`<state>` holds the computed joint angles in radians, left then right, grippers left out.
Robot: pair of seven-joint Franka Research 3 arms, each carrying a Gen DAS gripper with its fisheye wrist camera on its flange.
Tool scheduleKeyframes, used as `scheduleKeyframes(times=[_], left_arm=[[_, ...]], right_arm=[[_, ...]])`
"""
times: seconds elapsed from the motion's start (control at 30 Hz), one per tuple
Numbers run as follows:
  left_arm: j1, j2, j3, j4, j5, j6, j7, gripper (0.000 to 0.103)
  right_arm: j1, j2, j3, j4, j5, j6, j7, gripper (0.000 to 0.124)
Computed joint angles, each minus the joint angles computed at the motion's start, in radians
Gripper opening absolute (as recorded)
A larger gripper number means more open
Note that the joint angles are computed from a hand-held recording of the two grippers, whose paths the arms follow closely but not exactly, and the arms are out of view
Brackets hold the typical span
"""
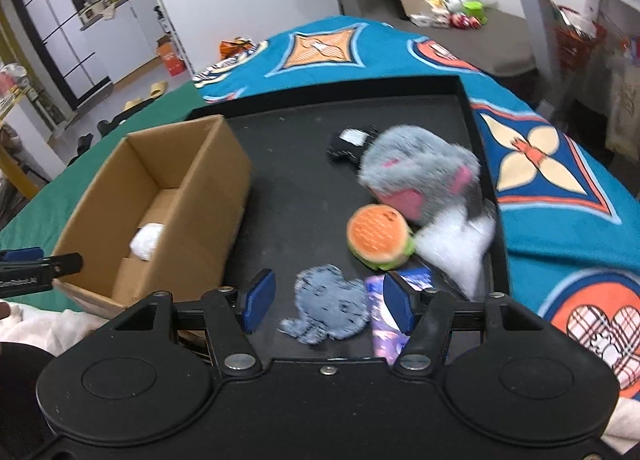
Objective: Organize soft objects
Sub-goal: 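Return the right tool to the tray and grasp the tissue pack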
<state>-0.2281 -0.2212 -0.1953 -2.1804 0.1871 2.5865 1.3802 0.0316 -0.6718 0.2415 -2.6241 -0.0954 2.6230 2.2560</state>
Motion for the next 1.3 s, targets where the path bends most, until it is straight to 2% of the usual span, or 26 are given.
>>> scheduleKeyframes(times=[0.47, 0.9, 1.3], left_arm=[[0.004, 0.022, -0.036, 0.049, 0.116, -0.065, -0.064, 0.079], [-0.018, 0.064, -0.054, 0.108, 0.17, -0.131, -0.117, 0.079], [-0.034, 0.101, -0.061, 0.149, 0.22, -0.176, -0.14, 0.079]], right_arm=[[-0.031, -0.02, -0.037, -0.074, 0.033, 0.016, -0.007, 0.057], [-0.044, 0.045, -0.054, -0.078, 0.05, 0.025, 0.007, 0.057], [-0.032, 0.095, -0.046, -0.054, -0.007, -0.005, -0.018, 0.06]])
